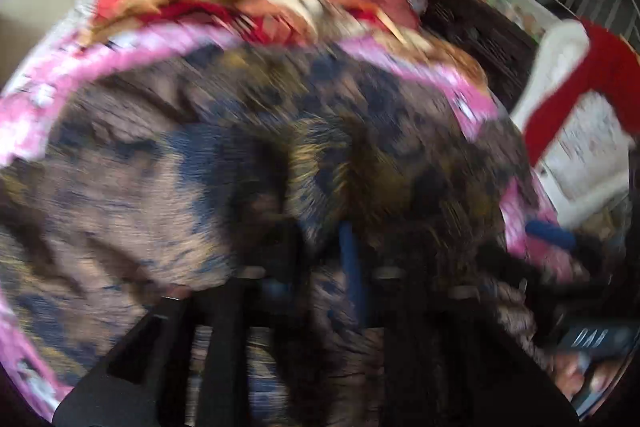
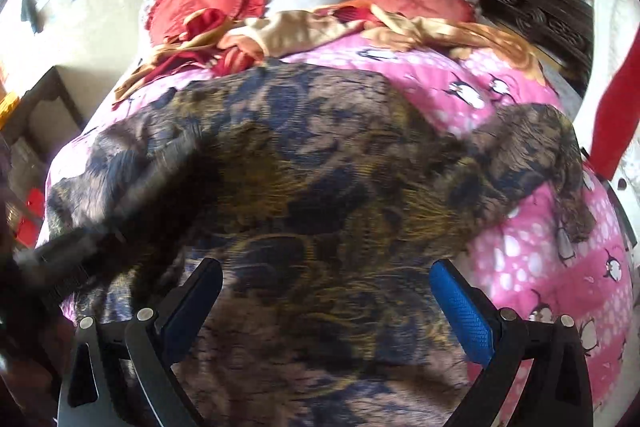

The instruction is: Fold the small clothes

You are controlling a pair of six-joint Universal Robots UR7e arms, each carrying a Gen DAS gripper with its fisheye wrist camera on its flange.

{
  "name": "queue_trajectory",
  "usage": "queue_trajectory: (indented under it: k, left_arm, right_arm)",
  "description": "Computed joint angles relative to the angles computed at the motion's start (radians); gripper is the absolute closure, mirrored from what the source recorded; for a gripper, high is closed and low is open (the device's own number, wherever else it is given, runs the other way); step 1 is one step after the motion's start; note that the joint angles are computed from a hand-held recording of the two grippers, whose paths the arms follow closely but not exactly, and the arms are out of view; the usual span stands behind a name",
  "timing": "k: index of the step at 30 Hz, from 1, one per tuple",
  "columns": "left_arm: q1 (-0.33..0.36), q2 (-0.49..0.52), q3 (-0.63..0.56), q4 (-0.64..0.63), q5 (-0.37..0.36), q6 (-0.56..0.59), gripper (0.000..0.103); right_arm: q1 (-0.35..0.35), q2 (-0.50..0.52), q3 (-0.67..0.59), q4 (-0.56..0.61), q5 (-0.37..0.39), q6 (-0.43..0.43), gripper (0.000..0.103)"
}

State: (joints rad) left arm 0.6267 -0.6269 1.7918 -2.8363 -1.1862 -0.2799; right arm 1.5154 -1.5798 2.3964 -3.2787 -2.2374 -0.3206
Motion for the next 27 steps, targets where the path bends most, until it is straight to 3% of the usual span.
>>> queue_trajectory:
  k: [1, 3, 5, 8, 14, 17, 19, 21, 22, 23, 25, 27]
  left_arm:
    - [0.008, 0.001, -0.004, 0.019, -0.035, 0.002, 0.042]
    - [0.006, -0.017, 0.009, 0.030, -0.060, 0.008, 0.042]
    - [-0.007, -0.070, 0.056, 0.018, -0.038, 0.029, 0.042]
    - [-0.029, -0.165, 0.145, -0.019, 0.045, 0.050, 0.036]
    - [-0.038, -0.280, 0.278, 0.003, 0.331, -0.037, 0.035]
    - [0.005, -0.329, 0.298, 0.095, 0.341, -0.155, 0.035]
    - [0.021, -0.357, 0.322, 0.099, 0.322, -0.204, 0.035]
    - [0.021, -0.376, 0.344, 0.091, 0.326, -0.224, 0.035]
    - [0.018, -0.381, 0.354, 0.085, 0.332, -0.229, 0.035]
    - [0.019, -0.384, 0.356, 0.082, 0.334, -0.227, 0.035]
    - [0.017, -0.391, 0.359, 0.076, 0.341, -0.225, 0.035]
    - [0.012, -0.400, 0.367, 0.068, 0.347, -0.222, 0.035]
  right_arm:
    - [-0.011, -0.008, -0.001, 0.011, 0.016, -0.002, 0.000]
    - [-0.026, -0.016, -0.011, 0.036, 0.052, -0.014, 0.000]
    - [-0.036, -0.016, -0.018, 0.032, 0.092, -0.041, 0.000]
    - [-0.047, -0.010, -0.033, 0.051, 0.157, -0.071, 0.000]
    - [-0.040, 0.095, -0.104, 0.071, 0.275, -0.140, 0.001]
    - [-0.037, 0.178, -0.164, 0.082, 0.311, -0.125, 0.005]
    - [-0.031, 0.238, -0.209, 0.084, 0.294, -0.130, 0.006]
    - [-0.021, 0.305, -0.263, 0.108, 0.234, -0.135, 0.030]
    - [-0.027, 0.323, -0.284, 0.146, 0.236, -0.125, 0.069]
    - [-0.029, 0.327, -0.289, 0.156, 0.240, -0.119, 0.093]
    - [-0.021, 0.314, -0.283, 0.154, 0.246, -0.102, 0.094]
    - [-0.023, 0.247, -0.243, 0.130, 0.318, -0.088, 0.094]
